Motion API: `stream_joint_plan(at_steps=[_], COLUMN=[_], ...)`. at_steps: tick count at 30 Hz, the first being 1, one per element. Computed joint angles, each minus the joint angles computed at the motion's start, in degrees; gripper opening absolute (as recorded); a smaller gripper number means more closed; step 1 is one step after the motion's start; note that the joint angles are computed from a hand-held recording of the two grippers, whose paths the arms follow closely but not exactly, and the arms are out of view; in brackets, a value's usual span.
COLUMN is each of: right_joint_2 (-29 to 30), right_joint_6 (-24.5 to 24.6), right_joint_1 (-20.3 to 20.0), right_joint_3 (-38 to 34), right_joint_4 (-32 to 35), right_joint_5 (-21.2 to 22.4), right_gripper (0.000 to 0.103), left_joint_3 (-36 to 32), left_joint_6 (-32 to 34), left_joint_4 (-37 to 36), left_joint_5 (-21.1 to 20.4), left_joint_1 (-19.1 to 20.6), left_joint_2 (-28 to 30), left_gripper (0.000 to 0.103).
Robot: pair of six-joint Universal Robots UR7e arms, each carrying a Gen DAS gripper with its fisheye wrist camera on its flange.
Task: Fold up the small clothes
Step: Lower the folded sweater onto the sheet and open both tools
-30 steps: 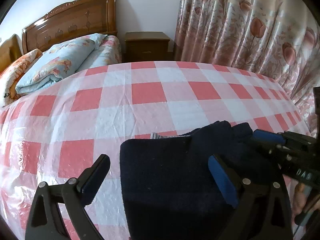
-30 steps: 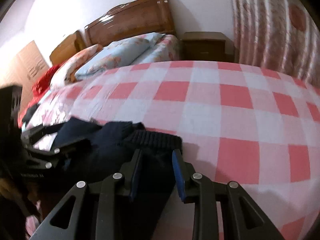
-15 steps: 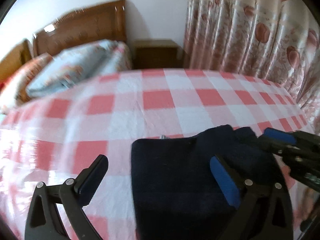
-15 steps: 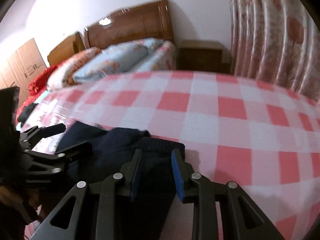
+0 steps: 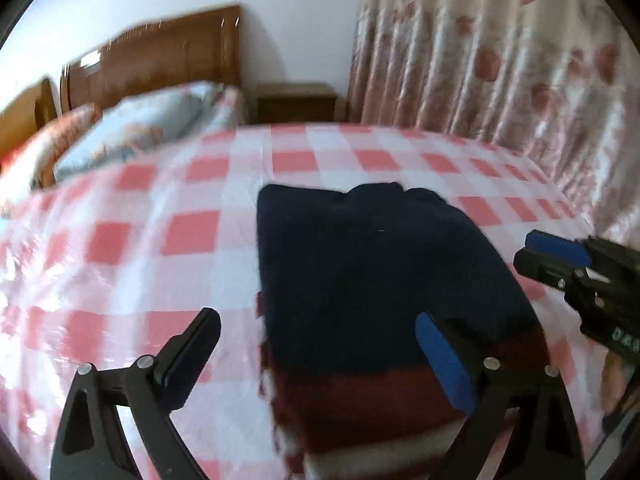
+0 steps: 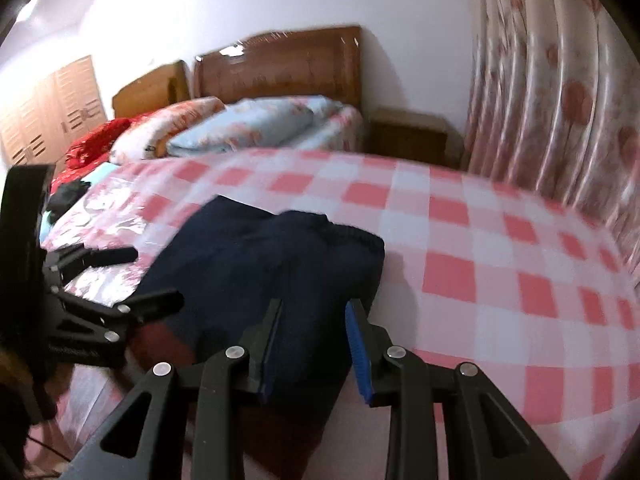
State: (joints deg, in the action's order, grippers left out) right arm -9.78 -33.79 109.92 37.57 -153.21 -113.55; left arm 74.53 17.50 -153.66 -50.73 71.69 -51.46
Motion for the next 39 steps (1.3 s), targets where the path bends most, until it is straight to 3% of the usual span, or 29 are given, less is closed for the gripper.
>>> stream_joint_plan(at_steps=[4, 6, 8, 12, 15, 17, 20, 23, 29, 31, 34, 37, 39], right_joint_2=[-1.64, -1.87, -3.21, -7.35, -8.73, -8.25, -10.74, -12.54, -12.99, -14.23, -16.95, -16.95, -15.85], right_joint_6=[-0.67, -2.61, 0.10, -2.73, -1.47, -2.76, 1.19, 0.07, 3.70, 2.66, 3.99, 4.19, 5.05], right_joint_1=[-0.13, -0.41, -0.29, 0.30, -0.26, -0.54, -1.53, -1.48, -2.45, -2.09, -2.47, -2.76, -3.02], right_joint_3=[5.16, 7.64, 8.98, 16.48, 19.60, 21.34, 24.55, 28.10, 27.68, 28.91, 32.67, 33.44, 31.67], right_joint_4=[1.05, -3.28, -2.12, -8.63, -7.12, -10.11, -8.33, -12.76, -8.35, -7.22, -9.58, -13.19, -10.69], right_joint_5=[-1.73, -1.83, -1.90, -0.70, 0.24, -1.74, 0.51, 0.39, 1.10, 0.80, 3.77, 4.12, 2.98], right_gripper=[0.033, 0.035, 0.035, 0.035, 0.035, 0.035, 0.034, 0.034, 0.034, 0.034, 0.034, 0.034, 0.034], left_joint_3=[2.80, 3.98, 5.63, 12.93, 14.97, 14.63, 15.90, 17.60, 17.15, 18.31, 20.16, 20.99, 21.33], left_joint_6=[-2.61, -5.47, -8.69, -3.27, -1.93, -1.43, -5.60, -4.16, -10.27, -9.29, -6.94, -8.26, -10.16], left_joint_4=[2.44, 2.40, 2.40, -7.71, -8.69, -8.29, -6.90, -11.38, -9.37, -11.77, -17.86, -20.04, -19.00], left_joint_5=[0.67, -1.43, -0.89, 2.33, 4.41, 8.82, 6.61, 8.87, 9.51, 11.23, 15.25, 14.47, 11.70], left_joint_1=[0.64, 1.51, 1.47, -0.63, -0.91, -0.86, -0.03, -0.51, 0.28, -0.34, -1.64, -1.99, -2.08], left_joint_2=[-1.13, -1.91, -3.48, -7.12, -7.45, -5.98, -7.49, -7.97, -8.76, -9.15, -9.30, -10.13, -11.07], left_gripper=[0.103, 0.103, 0.103, 0.103, 0.103, 0.103, 0.103, 0.103, 0.103, 0.103, 0.103, 0.103, 0.103])
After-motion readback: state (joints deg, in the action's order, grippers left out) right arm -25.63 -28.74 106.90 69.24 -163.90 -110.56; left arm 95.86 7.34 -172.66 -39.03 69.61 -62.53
